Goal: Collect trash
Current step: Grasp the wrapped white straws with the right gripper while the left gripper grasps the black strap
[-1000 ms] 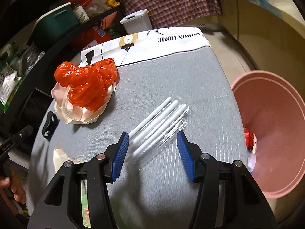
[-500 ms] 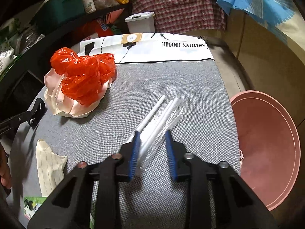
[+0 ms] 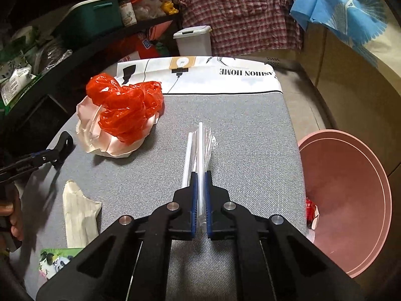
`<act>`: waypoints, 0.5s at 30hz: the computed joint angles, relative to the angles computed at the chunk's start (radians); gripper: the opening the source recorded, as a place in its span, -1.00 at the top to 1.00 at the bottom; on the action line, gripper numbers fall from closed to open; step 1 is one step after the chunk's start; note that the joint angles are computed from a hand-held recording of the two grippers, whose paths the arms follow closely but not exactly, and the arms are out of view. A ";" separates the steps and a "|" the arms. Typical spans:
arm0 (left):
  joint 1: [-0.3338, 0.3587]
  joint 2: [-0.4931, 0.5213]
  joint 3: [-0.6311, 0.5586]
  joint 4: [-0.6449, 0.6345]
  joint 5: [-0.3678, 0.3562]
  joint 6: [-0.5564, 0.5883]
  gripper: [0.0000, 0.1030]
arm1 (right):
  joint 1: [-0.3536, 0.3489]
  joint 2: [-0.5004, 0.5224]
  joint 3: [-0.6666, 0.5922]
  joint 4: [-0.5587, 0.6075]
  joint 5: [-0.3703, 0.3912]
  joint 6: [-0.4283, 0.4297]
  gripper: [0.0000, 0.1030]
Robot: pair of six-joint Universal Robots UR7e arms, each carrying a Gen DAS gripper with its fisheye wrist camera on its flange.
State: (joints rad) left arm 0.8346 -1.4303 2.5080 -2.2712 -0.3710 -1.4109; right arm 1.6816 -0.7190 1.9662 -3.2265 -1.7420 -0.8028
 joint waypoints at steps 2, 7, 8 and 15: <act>-0.002 0.005 -0.001 -0.011 -0.006 0.018 0.49 | -0.001 -0.008 0.005 -0.001 0.009 -0.001 0.89; -0.027 -0.005 -0.007 0.060 -0.001 -0.023 0.53 | -0.003 -0.030 0.025 -0.014 0.031 -0.010 0.89; -0.041 -0.014 -0.009 0.097 0.005 -0.049 0.53 | -0.004 -0.034 0.029 -0.016 0.035 -0.012 0.89; -0.115 -0.043 -0.024 0.280 0.024 -0.194 0.54 | -0.010 -0.071 0.055 -0.026 0.059 -0.018 0.90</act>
State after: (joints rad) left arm 0.7201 -1.4732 2.4842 -1.9907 -0.3474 -1.6049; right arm 1.6716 -0.7900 2.0207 -3.2527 -1.6830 -0.8205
